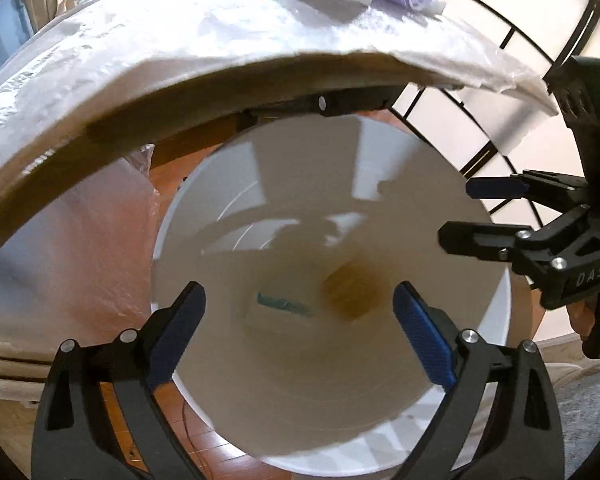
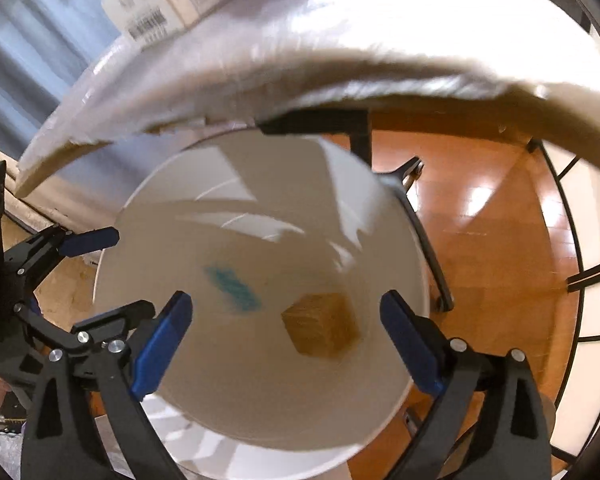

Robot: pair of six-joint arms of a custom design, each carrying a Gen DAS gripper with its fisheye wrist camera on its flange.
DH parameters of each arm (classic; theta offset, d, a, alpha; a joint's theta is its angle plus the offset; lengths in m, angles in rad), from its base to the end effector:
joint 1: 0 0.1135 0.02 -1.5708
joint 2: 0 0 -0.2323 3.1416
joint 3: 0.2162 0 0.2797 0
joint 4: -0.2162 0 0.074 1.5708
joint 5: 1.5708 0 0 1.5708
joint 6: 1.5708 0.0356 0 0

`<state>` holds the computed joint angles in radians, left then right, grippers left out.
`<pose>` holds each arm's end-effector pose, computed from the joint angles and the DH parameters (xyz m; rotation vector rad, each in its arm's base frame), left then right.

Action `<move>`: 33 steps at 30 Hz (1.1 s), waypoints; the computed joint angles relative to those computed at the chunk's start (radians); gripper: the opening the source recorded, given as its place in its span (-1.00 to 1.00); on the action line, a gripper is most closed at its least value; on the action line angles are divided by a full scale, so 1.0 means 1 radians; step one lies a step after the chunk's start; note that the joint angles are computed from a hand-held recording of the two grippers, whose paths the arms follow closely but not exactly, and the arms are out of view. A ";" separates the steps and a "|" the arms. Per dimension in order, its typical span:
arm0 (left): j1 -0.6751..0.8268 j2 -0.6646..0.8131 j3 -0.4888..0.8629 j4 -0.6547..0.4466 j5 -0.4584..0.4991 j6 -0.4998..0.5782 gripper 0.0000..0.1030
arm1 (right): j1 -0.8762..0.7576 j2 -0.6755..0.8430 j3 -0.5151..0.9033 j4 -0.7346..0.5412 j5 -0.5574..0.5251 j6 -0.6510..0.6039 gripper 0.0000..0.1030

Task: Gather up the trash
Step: 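Grasp the Naproxen medicine box with left tool while right tool grasps purple hair roller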

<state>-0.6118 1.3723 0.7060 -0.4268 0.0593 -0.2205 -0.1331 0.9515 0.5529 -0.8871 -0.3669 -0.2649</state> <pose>0.2250 -0.1605 0.1223 0.5457 2.6526 -0.3400 0.1904 -0.0126 0.1490 -0.2552 2.7505 0.4239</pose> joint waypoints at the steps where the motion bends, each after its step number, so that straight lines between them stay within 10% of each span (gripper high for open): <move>1: -0.001 -0.008 0.002 -0.009 -0.003 0.001 0.86 | -0.020 -0.008 0.007 -0.010 -0.007 -0.018 0.81; 12: -0.047 -0.395 0.023 -0.135 -0.065 -0.037 0.87 | -0.232 -0.210 0.206 -0.128 -0.090 -0.102 0.81; 33: 0.060 0.116 0.401 -0.007 -0.097 0.068 0.91 | 0.032 0.238 0.403 0.138 0.052 0.050 0.10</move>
